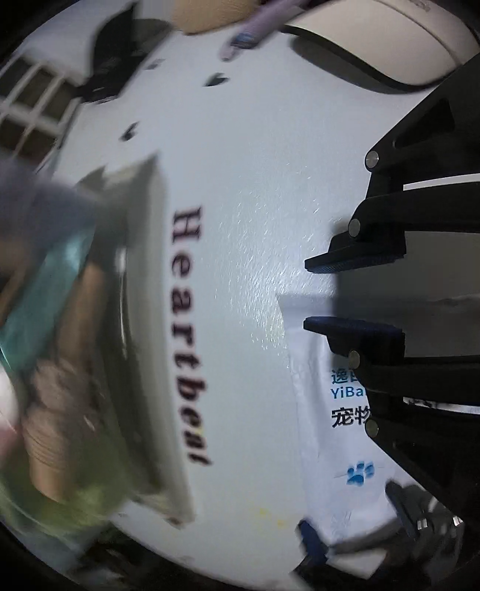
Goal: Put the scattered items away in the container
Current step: 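Grasp the bag's opposite edge with the right gripper while the left gripper holds it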
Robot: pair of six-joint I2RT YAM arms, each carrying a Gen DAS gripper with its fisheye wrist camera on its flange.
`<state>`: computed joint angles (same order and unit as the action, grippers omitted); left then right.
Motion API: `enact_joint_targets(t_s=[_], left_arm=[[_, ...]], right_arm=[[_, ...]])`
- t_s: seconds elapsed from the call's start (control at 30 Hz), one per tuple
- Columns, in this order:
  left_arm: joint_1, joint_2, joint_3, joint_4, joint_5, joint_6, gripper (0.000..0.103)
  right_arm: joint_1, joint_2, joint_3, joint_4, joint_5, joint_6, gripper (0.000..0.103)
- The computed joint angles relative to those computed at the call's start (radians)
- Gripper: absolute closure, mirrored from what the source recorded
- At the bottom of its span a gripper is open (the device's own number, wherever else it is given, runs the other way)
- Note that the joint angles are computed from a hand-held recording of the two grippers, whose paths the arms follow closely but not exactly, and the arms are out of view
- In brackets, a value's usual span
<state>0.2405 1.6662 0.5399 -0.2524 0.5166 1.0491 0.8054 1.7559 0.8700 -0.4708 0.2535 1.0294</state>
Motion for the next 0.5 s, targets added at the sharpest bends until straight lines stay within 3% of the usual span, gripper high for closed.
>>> enact_joint_targets(t_s=[0.17, 0.23, 0.37, 0.43, 0.5], left_arm=[[0.009, -0.018, -0.017, 0.006, 0.002, -0.002, 0.013], [0.007, -0.014, -0.016, 0.012, 0.001, -0.005, 0.012], [0.010, -0.012, -0.015, 0.014, 0.002, -0.003, 0.012], [0.011, -0.011, -0.015, 0.017, 0.004, -0.001, 0.012], [0.013, -0.010, -0.016, 0.021, 0.009, 0.000, 0.012]], right_arm=[[0.121, -0.122, -0.035, 0.048, -0.021, 0.003, 0.079], [0.180, -0.102, -0.035, 0.099, -0.073, 0.006, 0.079], [0.251, 0.014, -0.005, 0.090, -0.104, 0.034, 0.079], [0.278, 0.008, -0.056, 0.113, -0.070, 0.080, 0.080], [0.296, 0.009, -0.064, 0.061, -0.035, 0.121, 0.080]])
